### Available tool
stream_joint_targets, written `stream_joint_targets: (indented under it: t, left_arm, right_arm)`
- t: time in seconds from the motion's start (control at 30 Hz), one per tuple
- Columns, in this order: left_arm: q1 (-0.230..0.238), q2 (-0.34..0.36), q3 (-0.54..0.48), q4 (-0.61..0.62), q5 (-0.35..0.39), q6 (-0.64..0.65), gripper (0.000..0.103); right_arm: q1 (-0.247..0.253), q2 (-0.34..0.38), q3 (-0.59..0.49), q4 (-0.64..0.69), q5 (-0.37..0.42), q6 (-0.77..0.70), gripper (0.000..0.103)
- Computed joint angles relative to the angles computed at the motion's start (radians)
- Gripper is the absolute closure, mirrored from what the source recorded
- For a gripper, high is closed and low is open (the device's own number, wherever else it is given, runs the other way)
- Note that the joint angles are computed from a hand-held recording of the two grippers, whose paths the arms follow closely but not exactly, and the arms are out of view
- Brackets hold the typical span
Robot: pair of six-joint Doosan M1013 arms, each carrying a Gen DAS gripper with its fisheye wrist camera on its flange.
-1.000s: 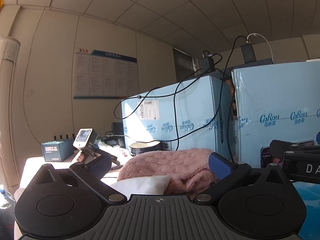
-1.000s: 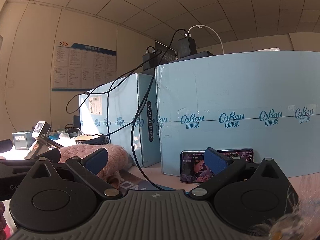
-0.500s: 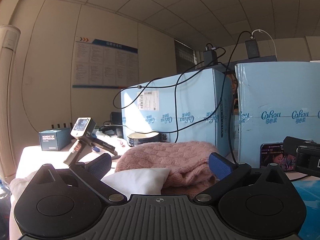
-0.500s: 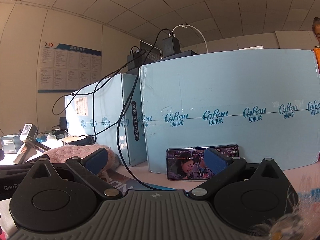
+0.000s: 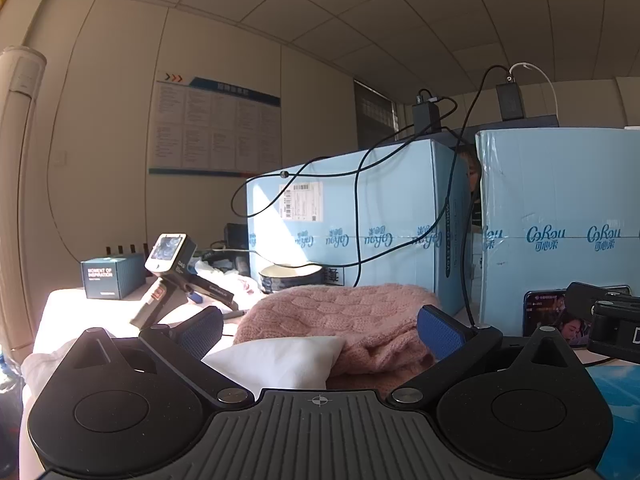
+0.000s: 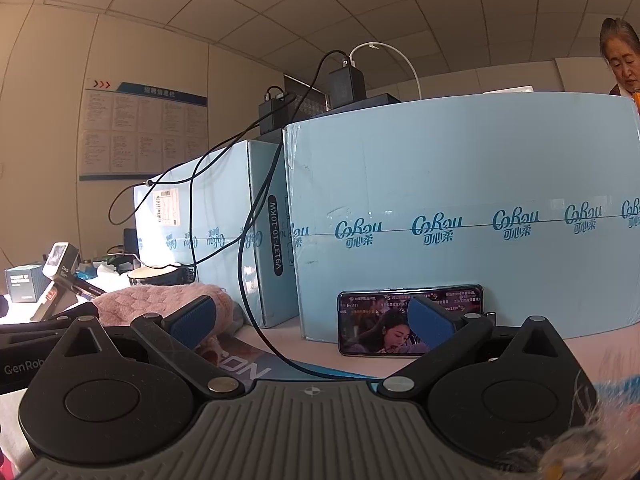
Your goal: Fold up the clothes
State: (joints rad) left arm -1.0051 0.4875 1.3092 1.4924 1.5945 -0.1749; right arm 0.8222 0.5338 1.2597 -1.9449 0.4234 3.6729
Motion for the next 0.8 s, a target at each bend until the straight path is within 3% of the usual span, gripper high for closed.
stream_joint_targets:
  t: [0.8]
  left_arm:
    - [0.0,-0.002,0.002,-0.001,-0.005,-0.003,0.0]
  right_arm:
    - [0.0,0.001,-0.003,0.016,-0.007,-0.018,0.0]
